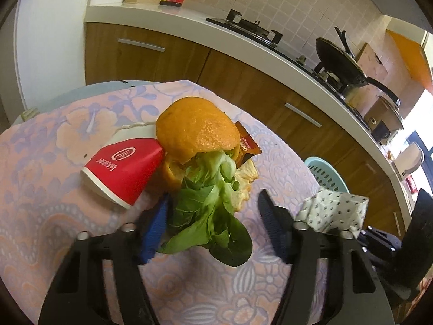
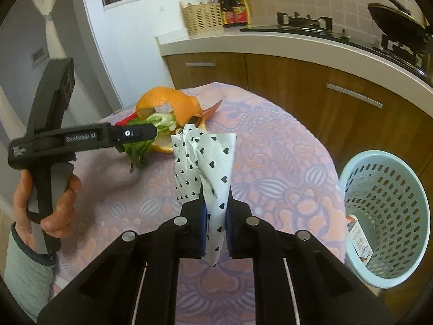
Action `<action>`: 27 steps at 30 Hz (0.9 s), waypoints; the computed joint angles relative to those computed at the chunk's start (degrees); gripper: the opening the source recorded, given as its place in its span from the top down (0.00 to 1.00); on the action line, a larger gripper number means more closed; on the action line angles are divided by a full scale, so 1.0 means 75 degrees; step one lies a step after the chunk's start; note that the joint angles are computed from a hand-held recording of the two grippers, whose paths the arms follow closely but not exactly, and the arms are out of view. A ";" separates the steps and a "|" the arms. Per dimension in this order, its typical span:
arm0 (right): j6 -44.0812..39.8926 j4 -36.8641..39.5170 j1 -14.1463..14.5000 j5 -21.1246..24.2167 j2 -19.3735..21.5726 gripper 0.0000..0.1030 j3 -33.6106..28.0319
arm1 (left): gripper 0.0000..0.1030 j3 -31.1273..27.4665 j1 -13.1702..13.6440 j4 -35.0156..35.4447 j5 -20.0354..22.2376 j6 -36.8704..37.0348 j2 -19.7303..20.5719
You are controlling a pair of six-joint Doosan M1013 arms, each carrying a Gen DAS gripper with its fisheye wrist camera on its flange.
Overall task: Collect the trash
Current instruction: 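Grasp the heart-print paper bag with the right tool while the left tool grasps the orange peel and lettuce, then lift the paper bag and orange peel with lettuce off the table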
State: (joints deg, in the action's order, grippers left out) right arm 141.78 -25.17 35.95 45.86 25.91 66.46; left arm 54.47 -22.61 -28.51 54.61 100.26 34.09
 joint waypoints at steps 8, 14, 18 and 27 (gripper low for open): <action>0.0205 -0.0252 0.0031 -0.0096 -0.0144 0.91 0.0129 | 0.71 0.0564 -0.0023 0.0320 -0.0345 -0.0322 -0.0367; 0.0359 -0.0370 0.0047 -0.0284 -0.0251 0.91 0.0256 | 0.71 0.1514 0.0187 -0.1101 -0.0480 0.0557 -0.0899; 0.0375 -0.0271 0.0052 -0.0394 -0.0292 0.91 0.0315 | 0.70 0.1374 0.0465 -0.2045 0.0400 0.0576 -0.0795; 0.0553 -0.0336 0.0089 -0.0490 -0.0350 0.91 0.0402 | 0.71 0.1942 0.0215 -0.0305 0.0373 0.0375 -0.1371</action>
